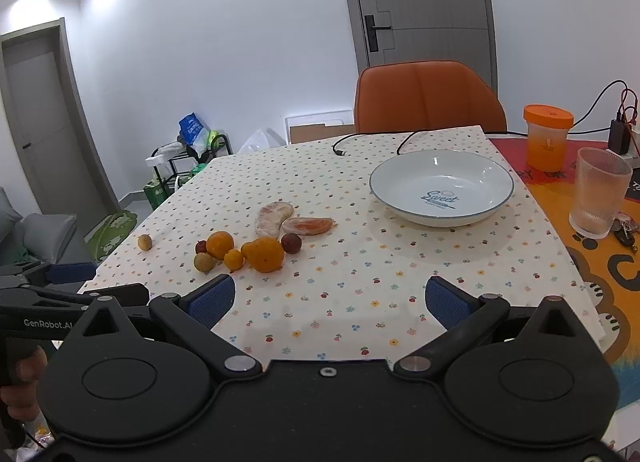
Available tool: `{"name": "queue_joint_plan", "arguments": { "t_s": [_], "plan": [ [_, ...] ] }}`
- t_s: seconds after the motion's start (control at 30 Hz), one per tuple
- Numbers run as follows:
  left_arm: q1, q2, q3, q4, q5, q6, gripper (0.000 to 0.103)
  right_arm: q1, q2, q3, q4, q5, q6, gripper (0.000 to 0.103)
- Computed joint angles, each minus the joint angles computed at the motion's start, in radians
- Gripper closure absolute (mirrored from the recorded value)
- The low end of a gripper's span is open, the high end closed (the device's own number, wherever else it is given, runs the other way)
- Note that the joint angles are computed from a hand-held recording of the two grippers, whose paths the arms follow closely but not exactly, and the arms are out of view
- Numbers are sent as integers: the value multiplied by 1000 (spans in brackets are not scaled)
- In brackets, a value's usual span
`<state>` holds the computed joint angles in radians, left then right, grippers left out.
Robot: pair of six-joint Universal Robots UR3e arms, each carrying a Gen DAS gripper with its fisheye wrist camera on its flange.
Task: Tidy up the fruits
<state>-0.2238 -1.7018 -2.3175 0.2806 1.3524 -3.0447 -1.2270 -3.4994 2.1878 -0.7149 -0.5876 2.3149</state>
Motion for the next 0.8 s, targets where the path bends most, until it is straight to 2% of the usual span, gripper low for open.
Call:
{"name": "queue_joint_plan", "arguments": {
  "t_s": [0.8],
  "plan": [
    [15, 0, -7, 9, -10, 14, 0, -5, -11, -4, 9, -5, -11, 0]
  ]
}}
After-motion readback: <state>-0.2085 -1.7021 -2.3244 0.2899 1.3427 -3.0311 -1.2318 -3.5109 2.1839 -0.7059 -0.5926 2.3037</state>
